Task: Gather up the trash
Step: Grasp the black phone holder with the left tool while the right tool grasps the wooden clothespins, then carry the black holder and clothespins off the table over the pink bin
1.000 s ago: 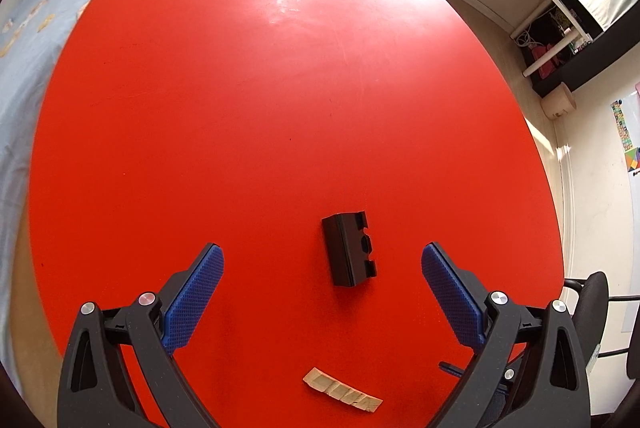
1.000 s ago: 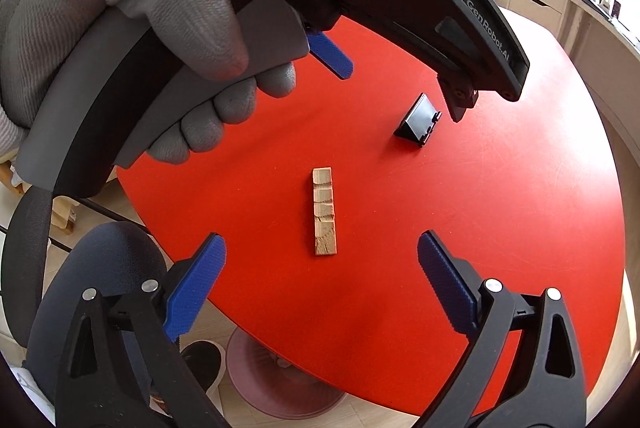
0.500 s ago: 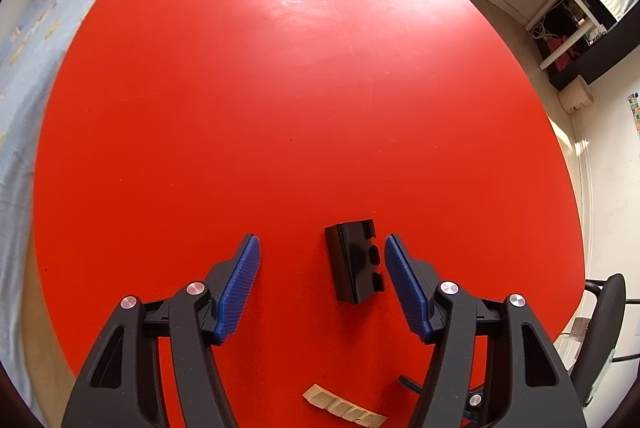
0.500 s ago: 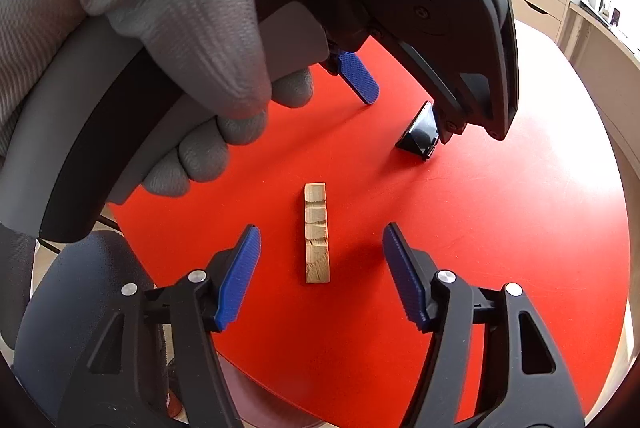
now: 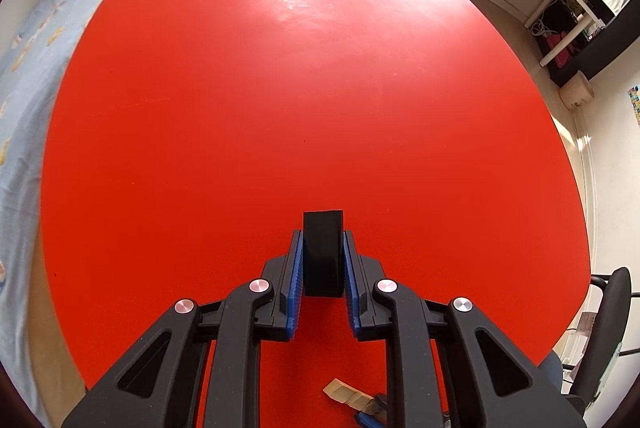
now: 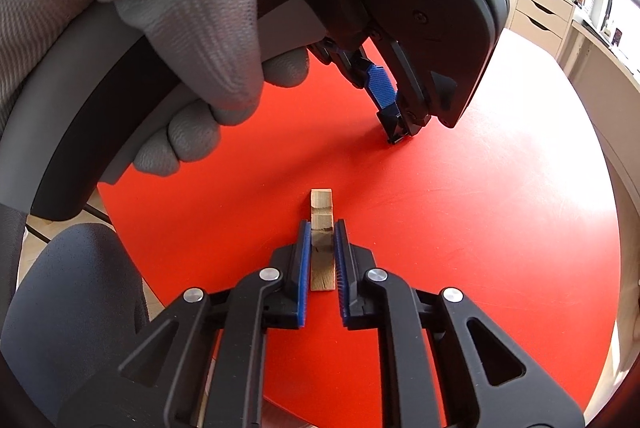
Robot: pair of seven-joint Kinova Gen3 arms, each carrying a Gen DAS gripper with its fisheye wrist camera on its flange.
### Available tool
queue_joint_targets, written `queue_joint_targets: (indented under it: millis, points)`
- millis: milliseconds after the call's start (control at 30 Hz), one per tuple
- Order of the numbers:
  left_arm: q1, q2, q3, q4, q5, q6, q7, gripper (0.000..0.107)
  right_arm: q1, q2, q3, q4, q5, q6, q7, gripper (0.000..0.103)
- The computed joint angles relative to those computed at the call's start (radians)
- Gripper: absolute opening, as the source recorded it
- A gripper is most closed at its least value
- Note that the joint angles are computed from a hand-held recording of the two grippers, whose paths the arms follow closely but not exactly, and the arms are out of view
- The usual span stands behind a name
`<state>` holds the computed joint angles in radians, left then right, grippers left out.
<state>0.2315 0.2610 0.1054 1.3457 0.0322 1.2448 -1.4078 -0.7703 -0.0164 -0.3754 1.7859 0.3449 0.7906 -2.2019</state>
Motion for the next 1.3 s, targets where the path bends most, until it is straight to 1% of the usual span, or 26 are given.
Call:
queue_joint_targets:
  millis: [100,233,333,567,767,1033,1167,1233,1300]
  points:
    - [-0.007,-0.003,0.001,0.006,0.014,-0.008,-0.008,0.018,-0.010,0.012,-0.006,-0.017,0.008,0.017,-0.024,0.011]
    - [-0.038,-0.026,-0.004,0.037,0.046,-0.021,-0.040,0.018,-0.003,0.006,0.007,-0.020,-0.009,0.017,-0.017,0.011]
    - [-0.050,-0.040,-0.006,0.052,0.058,-0.030,-0.054,0.018,0.030,0.015,0.039,-0.034,-0.051,0.001,0.057,0.011]
    - [-0.072,-0.101,-0.010,0.092,0.076,-0.045,-0.083,0.018,0.048,0.003,0.035,-0.056,-0.062,0.034,0.060,0.011]
    - [-0.076,-0.186,-0.009,0.146,0.073,-0.063,-0.094,0.018,0.048,-0.012,0.025,-0.094,-0.059,0.101,0.044,0.011]
    - [-0.086,-0.324,-0.012,0.226,0.092,-0.087,-0.141,0.018,0.052,-0.046,0.001,-0.150,-0.054,0.185,0.043,0.011]
    - [-0.094,-0.398,-0.025,0.274,0.120,-0.092,-0.175,0.018,0.053,-0.078,-0.019,-0.161,-0.051,0.212,0.039,0.011]
    - [-0.091,-0.434,-0.015,0.293,0.117,-0.094,-0.168,0.018,0.059,-0.095,-0.025,-0.163,-0.062,0.217,0.048,0.011]
    - [-0.088,-0.471,-0.021,0.315,0.130,-0.094,-0.179,0.018,0.065,-0.113,-0.037,-0.162,-0.065,0.228,0.049,0.011]
